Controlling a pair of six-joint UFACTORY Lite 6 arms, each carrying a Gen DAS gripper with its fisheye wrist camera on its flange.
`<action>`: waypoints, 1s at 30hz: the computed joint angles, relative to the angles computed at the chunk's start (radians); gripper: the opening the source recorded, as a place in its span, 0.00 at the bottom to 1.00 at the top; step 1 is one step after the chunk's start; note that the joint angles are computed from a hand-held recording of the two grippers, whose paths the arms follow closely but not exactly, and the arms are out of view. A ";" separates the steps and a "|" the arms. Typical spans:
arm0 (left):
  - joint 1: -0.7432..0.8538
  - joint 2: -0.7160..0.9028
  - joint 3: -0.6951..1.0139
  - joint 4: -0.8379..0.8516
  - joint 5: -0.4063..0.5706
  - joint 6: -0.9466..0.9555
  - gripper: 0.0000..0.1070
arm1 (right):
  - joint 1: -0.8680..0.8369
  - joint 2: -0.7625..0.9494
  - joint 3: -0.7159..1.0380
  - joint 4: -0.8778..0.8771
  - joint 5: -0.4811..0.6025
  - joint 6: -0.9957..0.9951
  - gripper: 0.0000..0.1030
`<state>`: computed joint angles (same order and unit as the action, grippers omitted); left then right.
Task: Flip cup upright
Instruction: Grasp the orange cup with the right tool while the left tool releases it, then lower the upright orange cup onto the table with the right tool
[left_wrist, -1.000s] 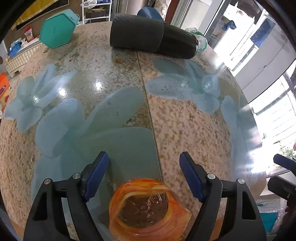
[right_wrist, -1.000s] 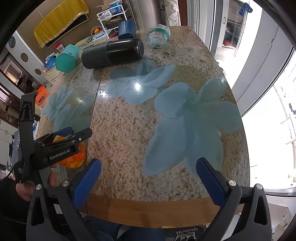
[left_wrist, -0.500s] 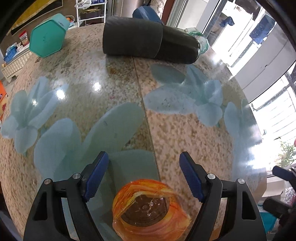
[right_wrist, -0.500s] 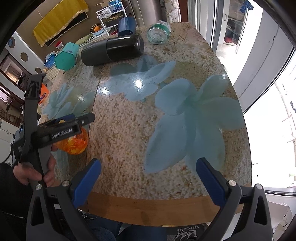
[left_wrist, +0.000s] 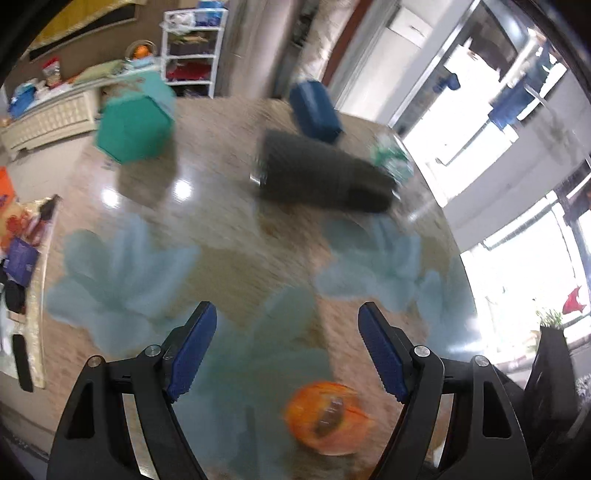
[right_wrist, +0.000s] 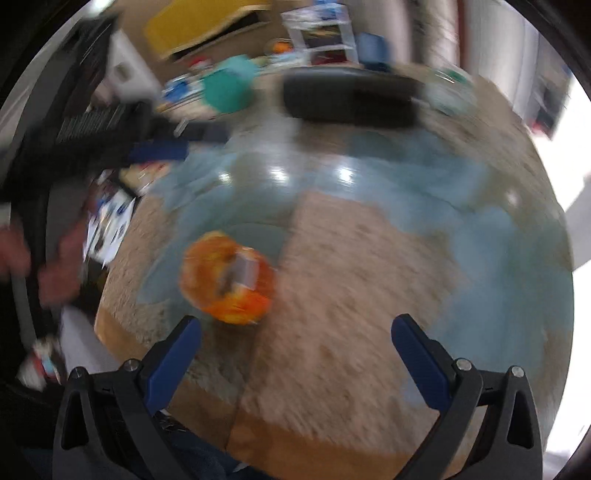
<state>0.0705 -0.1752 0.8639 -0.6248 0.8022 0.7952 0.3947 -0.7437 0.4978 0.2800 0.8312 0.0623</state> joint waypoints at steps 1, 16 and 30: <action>0.021 0.026 0.023 0.010 -0.001 0.010 0.77 | 0.081 0.035 -0.004 -0.042 -0.064 0.046 1.00; 0.337 0.290 0.184 0.059 0.094 0.210 0.77 | 0.229 0.485 0.127 0.051 -0.329 0.029 0.63; 0.402 0.378 0.219 0.029 0.194 0.262 0.76 | 0.023 0.683 0.450 0.117 0.088 0.047 0.63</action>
<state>0.4729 0.2030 1.0828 -0.5959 0.9959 1.0572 0.4176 -0.0602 0.9476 0.3972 0.9190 0.1092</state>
